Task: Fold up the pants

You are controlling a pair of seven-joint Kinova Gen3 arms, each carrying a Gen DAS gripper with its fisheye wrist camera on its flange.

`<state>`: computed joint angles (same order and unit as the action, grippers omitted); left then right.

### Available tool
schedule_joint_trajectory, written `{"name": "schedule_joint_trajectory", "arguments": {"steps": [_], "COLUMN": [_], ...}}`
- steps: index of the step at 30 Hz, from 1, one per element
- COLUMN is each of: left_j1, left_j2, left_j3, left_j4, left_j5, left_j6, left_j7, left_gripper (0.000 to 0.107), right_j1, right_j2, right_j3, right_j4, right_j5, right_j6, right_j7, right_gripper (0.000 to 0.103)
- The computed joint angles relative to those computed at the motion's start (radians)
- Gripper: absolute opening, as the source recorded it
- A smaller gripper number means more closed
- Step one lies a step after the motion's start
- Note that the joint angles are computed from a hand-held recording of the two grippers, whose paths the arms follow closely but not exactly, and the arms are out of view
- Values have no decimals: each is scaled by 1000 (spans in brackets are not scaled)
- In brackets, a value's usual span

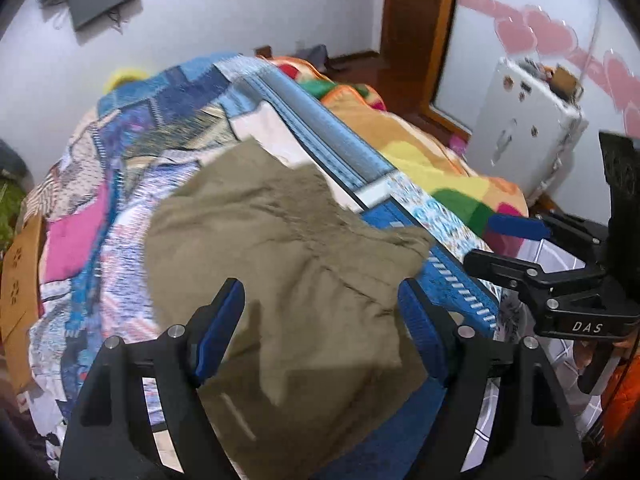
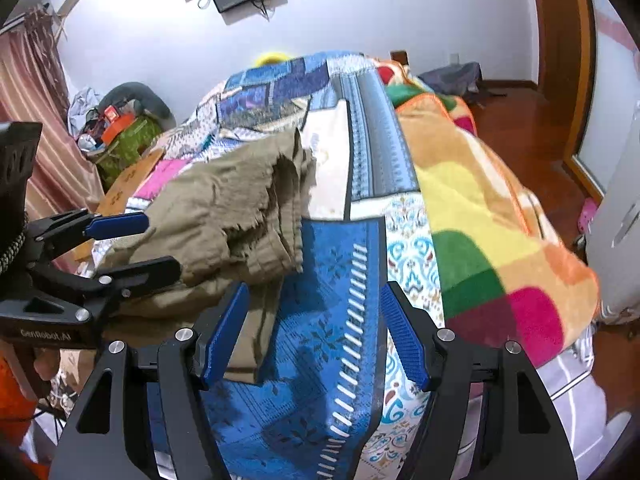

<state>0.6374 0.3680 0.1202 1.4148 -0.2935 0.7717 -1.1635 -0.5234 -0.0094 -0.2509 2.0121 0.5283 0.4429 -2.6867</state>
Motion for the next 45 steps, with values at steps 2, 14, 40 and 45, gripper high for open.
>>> {"name": "schedule_joint_trajectory", "arguments": {"steps": [2,14,40,45], "left_j1": [0,-132,-152,-166], "left_j2": [-29,95,215,69], "left_j3": [-27,-89,-212,-183], "left_j4": [22,-154,-120,87], "left_j5": [-32,-127,-75,-105], "left_j6": [-20,93,89,36], "left_j7": [29,20,28,125], "left_gripper": [84,90,103,103], "right_j1": [-2,-47,-100,-126], "right_j2": [-3,114,153,147], "right_j3": [-2,48,131,107], "right_j4": [-6,-98,-159,-173], "right_j5": [18,23,-150,-91], "right_j6": [-3,-41,14,25], "right_j7": [-7,20,186,166], "right_gripper": [65,65,66,66]}}
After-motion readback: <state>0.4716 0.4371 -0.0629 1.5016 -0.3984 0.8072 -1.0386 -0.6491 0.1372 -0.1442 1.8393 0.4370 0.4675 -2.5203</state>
